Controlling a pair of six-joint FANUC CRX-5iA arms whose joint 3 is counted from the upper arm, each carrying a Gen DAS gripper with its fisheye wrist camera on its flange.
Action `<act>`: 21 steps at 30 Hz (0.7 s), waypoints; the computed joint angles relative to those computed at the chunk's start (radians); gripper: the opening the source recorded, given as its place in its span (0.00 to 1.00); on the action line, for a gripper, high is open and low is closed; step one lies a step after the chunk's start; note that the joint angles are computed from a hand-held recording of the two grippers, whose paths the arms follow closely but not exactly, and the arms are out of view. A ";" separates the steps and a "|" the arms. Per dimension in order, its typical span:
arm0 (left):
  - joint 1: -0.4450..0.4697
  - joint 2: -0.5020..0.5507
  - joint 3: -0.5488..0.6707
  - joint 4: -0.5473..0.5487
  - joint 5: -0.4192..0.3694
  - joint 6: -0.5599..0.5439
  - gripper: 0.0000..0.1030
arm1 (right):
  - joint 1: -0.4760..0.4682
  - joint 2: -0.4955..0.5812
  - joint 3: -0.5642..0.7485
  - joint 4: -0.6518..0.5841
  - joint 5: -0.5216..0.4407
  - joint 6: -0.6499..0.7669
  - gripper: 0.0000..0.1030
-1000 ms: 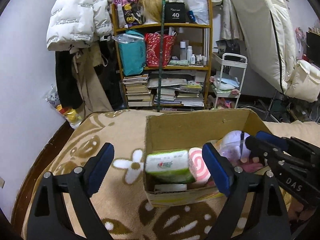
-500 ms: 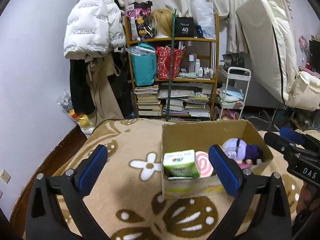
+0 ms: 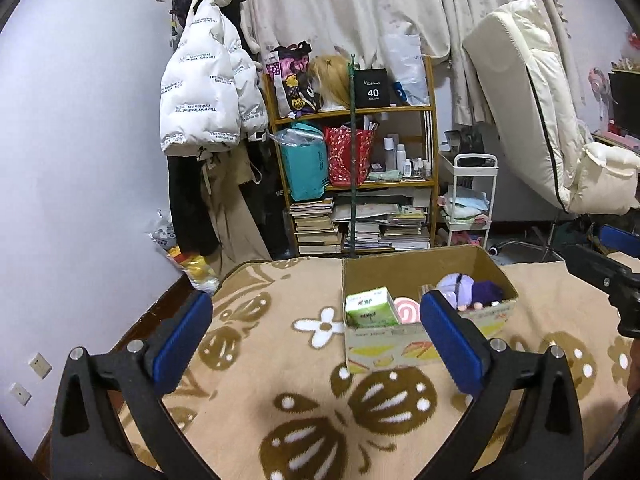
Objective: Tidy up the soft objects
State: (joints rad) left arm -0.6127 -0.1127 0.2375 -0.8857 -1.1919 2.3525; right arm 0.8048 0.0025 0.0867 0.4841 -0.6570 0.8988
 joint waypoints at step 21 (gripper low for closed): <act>-0.180 -0.085 -0.107 -0.164 -0.109 0.210 0.99 | 0.049 -0.149 -0.266 0.341 0.081 -0.281 1.00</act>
State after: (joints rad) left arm -0.7928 -0.1977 0.1308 -1.0493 -1.3005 2.5621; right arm 0.8534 -0.1470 -0.1798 0.8251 -0.5759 0.6178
